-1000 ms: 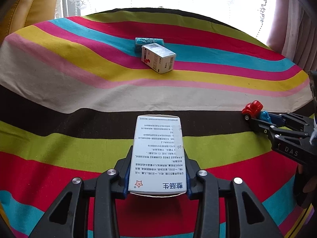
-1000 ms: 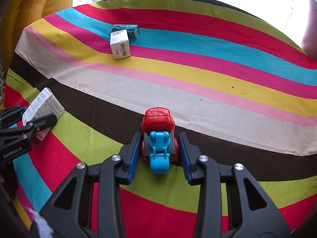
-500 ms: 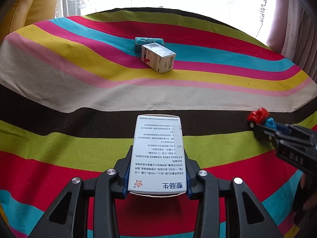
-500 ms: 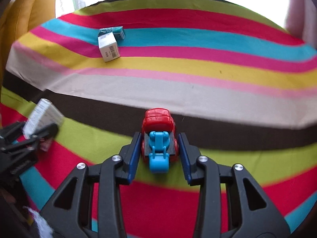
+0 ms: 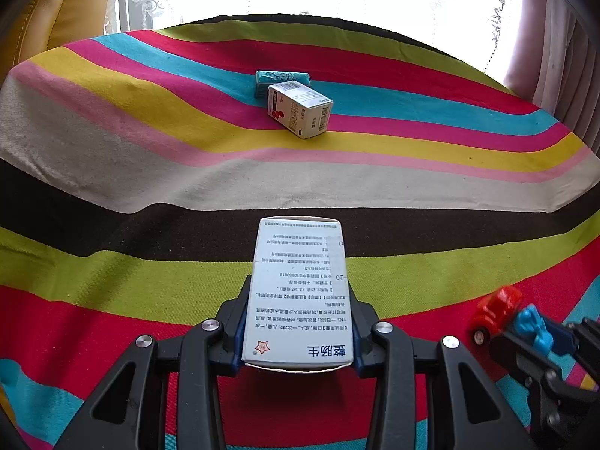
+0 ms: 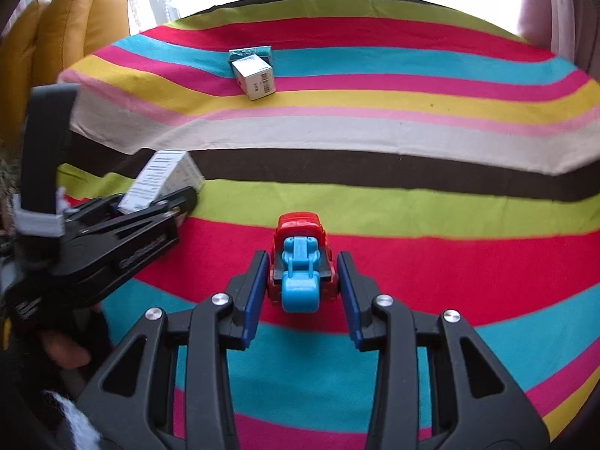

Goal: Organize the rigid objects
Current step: 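Carry the white box and red-and-blue toy car over the storage bin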

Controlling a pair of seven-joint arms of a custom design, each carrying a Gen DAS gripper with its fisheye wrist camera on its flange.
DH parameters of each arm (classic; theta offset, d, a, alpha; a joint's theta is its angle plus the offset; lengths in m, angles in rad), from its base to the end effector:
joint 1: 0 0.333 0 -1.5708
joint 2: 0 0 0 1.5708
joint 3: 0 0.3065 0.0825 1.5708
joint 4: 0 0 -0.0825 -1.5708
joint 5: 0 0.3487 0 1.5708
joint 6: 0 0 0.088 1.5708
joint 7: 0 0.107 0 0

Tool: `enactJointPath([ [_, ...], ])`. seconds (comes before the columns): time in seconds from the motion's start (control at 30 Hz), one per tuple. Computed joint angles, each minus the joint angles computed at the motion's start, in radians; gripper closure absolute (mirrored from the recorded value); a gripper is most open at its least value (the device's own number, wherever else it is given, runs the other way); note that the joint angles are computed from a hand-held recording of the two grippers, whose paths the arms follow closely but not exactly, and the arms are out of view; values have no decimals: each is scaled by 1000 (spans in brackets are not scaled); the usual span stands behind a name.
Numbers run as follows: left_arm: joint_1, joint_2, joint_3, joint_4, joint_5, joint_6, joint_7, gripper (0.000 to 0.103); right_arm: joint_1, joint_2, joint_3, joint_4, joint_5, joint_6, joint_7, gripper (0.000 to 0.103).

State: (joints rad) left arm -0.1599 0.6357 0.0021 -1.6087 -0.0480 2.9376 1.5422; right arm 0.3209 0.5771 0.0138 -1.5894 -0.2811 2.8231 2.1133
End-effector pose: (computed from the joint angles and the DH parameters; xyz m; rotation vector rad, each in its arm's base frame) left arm 0.7000 -0.1086 0.3515 -1.7697 1.9299 -0.7493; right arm 0.6622 0.2429 0.3850 -1.8184 1.7739 -0.4979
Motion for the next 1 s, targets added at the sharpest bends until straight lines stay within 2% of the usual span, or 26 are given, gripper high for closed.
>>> enactJointPath([
  [0.13,60,0,-69,-2,-47,6,49,62,-31,-60,45,-97,41,54,-27,61],
  [0.23,137,-7,-156,-16,-110,8,138,62,-37,-102,54,-159,54,71,-41,61],
  [0.33,128,-48,-134,-69,-139,13,146,62,-19,-140,33,-219,33,93,-30,61],
  [0.47,189,-155,-195,-245,-211,131,227,62,-34,-163,50,-263,45,108,-42,61],
  [0.57,249,-214,-258,-343,-272,170,297,62,-50,-143,72,-248,66,75,-75,61],
  [0.6,251,-225,-259,-362,-284,174,309,62,-45,-136,67,-246,70,76,-81,61],
  [0.63,247,-235,-253,-379,-291,180,316,62,-11,-131,26,-246,25,99,-53,59],
  [0.67,243,-240,-249,-389,-297,183,322,62,6,-121,8,-227,2,82,-48,52],
  [0.7,251,-244,-256,-398,-308,185,334,62,26,-107,-12,-205,-30,71,-43,37],
  [0.77,277,-252,-285,-415,-337,186,365,62,40,-75,-15,-150,-60,20,-57,23],
  [0.83,279,-260,-290,-426,-351,193,388,62,91,-59,-67,-135,-137,35,-11,32],
  [0.87,283,-265,-295,-433,-357,197,401,62,78,-59,-52,-142,-135,61,-14,45],
  [0.9,286,-271,-301,-441,-364,201,415,62,94,-60,-69,-141,-152,56,9,62],
  [0.93,285,-273,-301,-442,-369,201,422,62,86,-61,-59,-139,-151,51,4,62],
  [1.0,319,-287,-343,-463,-399,207,462,62,71,-63,-41,-138,-146,43,-12,62],
])
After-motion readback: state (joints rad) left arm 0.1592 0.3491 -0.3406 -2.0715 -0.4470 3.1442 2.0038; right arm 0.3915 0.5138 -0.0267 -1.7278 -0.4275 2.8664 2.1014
